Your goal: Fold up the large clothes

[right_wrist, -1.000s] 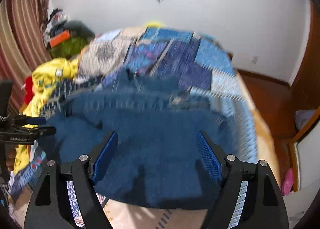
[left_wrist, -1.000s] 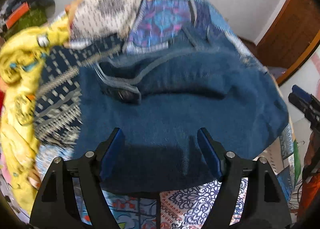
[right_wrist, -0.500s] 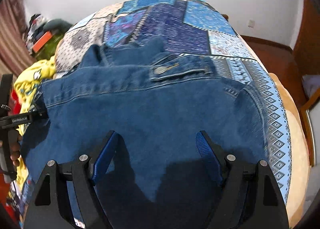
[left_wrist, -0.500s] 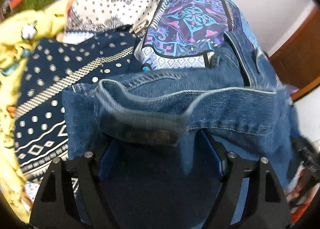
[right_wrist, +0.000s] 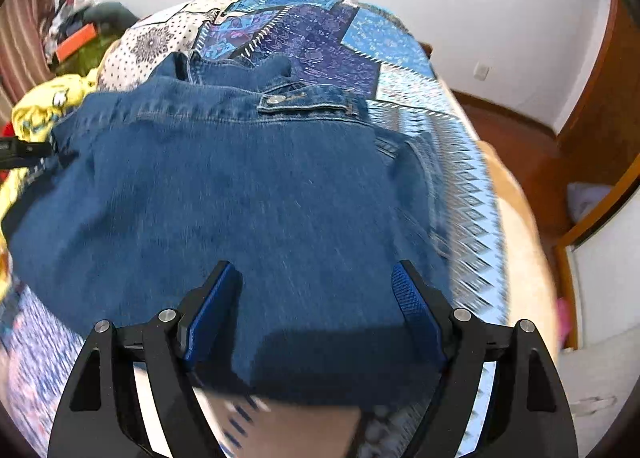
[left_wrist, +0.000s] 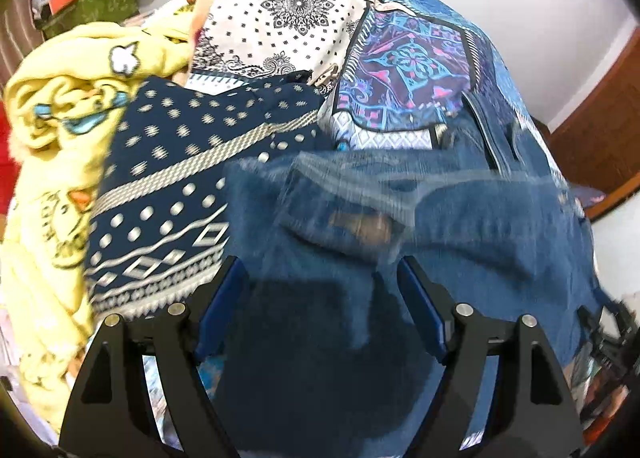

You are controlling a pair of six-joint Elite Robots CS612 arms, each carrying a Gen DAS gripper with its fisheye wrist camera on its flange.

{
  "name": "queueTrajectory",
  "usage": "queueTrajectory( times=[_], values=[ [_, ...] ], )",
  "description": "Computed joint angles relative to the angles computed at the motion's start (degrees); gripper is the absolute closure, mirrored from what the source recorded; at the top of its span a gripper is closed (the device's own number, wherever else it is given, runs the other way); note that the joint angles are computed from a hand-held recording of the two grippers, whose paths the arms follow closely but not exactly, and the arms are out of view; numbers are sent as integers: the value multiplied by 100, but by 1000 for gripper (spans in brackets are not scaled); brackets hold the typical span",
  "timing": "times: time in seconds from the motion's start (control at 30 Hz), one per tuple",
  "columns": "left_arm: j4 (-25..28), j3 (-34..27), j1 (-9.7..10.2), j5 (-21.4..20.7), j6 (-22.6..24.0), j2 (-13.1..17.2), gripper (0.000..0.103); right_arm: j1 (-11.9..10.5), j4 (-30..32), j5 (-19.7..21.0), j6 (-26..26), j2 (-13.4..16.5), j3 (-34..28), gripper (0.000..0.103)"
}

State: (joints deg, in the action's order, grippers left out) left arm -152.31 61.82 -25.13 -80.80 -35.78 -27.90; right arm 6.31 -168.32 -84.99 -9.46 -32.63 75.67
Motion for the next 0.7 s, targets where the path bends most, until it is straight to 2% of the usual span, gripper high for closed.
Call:
queueTrajectory(
  times=[0.2,0.37,0.43,0.5,0.57,0.63,0.7],
  values=[
    [-551,983,-128,-67,-72,-435,25,-61,70,-161,86,-220,316,25],
    [-1093,1696,-257,11,-285,-742,25,-169,137,-32,395,-410,566,25],
    [-1285,1905,-290,-82,-426,-834,25,-192,99,14,484,-461,627,25],
    [-1825,2129,-287,-358,-747,-863,23,-221,36,164,643,-514,705,25],
    [-2226,2230,-243,-831,-1192,-815,23,-266,-13,503,871,-561,787,25],
    [-2464,2218,-200,-1202,-1605,-716,23,-267,-78,705,940,-577,840,25],
    [-2610,2132,-163,-1497,-1897,-583,23,-236,-116,741,886,-572,854,25]
  ],
)
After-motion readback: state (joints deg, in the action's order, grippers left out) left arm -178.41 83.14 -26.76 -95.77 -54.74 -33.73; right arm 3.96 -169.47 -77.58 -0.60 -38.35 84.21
